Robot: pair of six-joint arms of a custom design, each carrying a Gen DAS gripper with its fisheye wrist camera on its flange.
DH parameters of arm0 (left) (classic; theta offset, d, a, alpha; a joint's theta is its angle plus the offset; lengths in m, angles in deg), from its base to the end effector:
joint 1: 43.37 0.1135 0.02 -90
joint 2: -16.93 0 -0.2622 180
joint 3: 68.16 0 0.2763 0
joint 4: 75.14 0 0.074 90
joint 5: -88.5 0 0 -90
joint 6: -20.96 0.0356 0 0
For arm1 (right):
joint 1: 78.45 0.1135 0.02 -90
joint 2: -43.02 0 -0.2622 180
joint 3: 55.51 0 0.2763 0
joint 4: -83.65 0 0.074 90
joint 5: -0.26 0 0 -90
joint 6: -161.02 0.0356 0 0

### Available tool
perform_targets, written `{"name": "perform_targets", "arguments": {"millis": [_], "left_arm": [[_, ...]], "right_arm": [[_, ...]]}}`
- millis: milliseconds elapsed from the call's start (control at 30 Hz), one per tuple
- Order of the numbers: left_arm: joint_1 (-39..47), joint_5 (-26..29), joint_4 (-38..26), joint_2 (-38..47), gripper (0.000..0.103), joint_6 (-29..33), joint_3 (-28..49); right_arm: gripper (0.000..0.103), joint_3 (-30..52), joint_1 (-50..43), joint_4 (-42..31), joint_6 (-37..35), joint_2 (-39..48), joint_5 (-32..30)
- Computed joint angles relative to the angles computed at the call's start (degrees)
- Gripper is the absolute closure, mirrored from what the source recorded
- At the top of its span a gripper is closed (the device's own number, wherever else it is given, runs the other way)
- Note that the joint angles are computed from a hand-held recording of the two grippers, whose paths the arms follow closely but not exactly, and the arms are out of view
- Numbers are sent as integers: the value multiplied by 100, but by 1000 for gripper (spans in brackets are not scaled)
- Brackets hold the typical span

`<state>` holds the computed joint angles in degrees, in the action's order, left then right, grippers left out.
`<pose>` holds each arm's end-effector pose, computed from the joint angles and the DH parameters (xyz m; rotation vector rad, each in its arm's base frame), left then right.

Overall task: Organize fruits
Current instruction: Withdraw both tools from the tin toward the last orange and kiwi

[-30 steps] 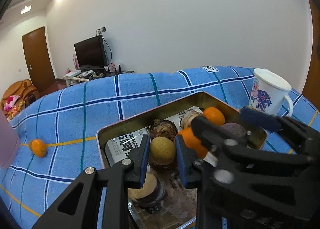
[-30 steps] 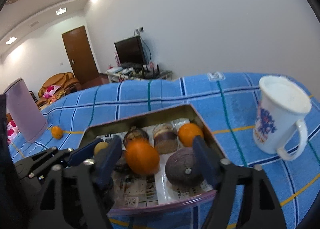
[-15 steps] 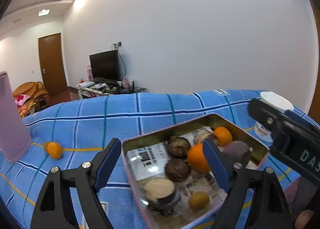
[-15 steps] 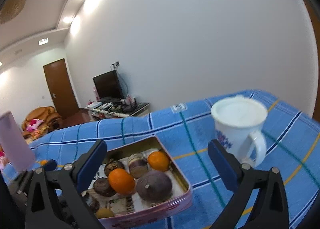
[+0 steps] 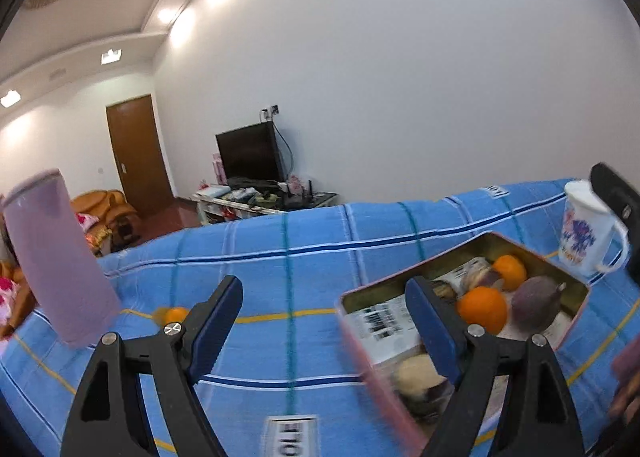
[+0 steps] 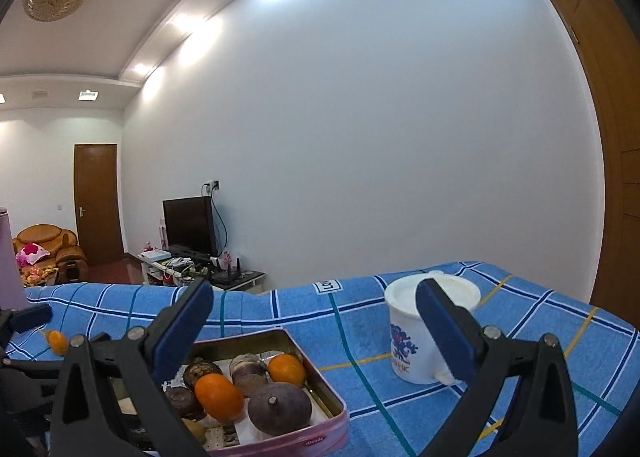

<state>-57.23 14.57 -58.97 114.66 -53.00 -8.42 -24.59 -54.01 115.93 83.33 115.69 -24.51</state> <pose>0.3602 -0.0990 0.1630 0.6779 1.8220 -0.2482 0.2280 0.0681 0.1652 0.6336 1.5379 -0.4976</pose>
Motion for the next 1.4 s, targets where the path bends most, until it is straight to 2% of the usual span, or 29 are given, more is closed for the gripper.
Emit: {"name": "perform_targets", "arguments": {"millis": [167,333,533,700,933,1133,1400], "left_arm": [[409,158,437,120,19,114,-30],[633,270,567,314,19,92,25],[849,525,555,342,19,-30,45],[933,711,492,338,19,255,22],[1108,836,472,466,19,475,173],[1311,1037,206,637,19,382,464],[1604,1240,6,935,19,183,877]], "right_arm": [[0,-107,110,208,-72,-19,150],[0,-29,304,216,65,114,396],[0,221,435,-484,693,192,622],[0,689,465,-2033,1945,253,443],[0,1384,684,-3092,2794,815,339],[0,1937,847,-3309,3064,1404,295],[0,2637,973,-3221,2967,2119,140]]}}
